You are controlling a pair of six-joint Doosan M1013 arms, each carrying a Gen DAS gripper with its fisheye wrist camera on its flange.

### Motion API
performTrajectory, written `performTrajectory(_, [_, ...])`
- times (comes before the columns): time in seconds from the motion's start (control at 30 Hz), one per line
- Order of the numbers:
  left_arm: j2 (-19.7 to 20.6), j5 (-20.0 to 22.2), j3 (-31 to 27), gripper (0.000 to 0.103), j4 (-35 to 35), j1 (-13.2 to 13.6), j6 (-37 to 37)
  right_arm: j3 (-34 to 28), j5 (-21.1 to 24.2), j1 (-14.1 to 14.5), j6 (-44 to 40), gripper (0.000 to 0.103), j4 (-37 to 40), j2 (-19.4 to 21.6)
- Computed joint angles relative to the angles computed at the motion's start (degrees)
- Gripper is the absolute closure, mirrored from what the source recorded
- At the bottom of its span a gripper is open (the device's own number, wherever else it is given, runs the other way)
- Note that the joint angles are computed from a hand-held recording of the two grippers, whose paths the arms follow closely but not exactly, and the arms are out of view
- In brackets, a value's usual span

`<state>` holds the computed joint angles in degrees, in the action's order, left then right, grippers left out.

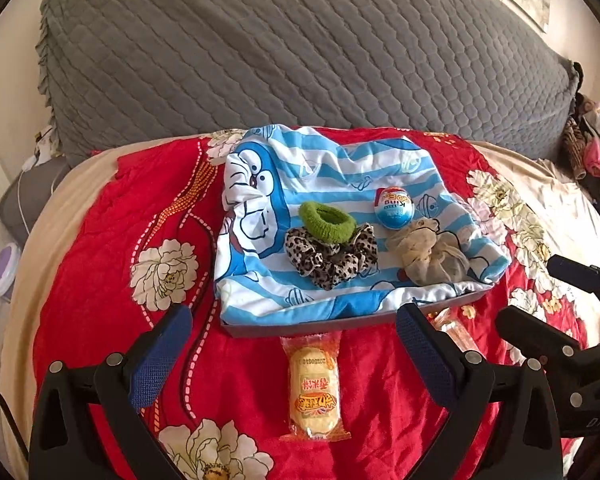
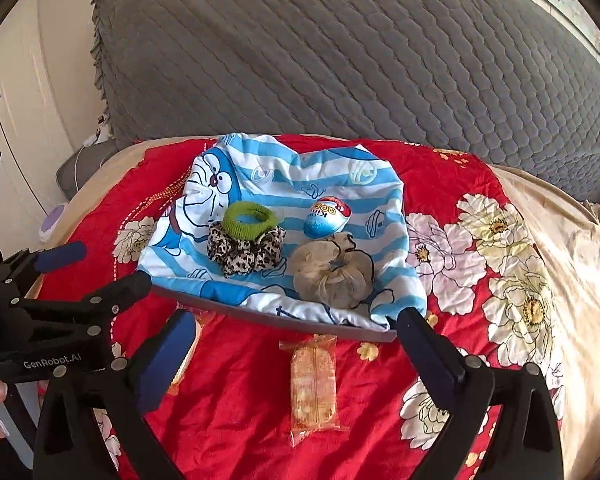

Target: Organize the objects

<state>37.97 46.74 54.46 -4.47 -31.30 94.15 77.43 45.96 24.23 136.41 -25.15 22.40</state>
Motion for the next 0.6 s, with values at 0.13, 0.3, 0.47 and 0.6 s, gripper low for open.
performTrajectory(0.13, [-0.42,-0.33,0.83,0.002,0.03,-0.12,-0.04,0.76,-0.75,0.13,0.89,0.002,-0.42,-0.65])
performTrajectory(0.3, [-1.04,-0.9,1.96,0.002,0.0,-0.25,-0.08,1.3,-1.05,0.68,2.41,0.002,-3.09,-1.36])
performTrajectory(0.47, [-1.52,-0.92,2.73,0.002,0.32,-0.32,-0.73,1.83,-1.42,0.77,2.36,0.002,-2.71,-1.9])
performTrajectory(0.6, [-2.2,-2.14,3.78,0.002,0.81,-0.38,-0.48,1.92,-1.47,1.05,2.7,0.002,-3.63,-2.09])
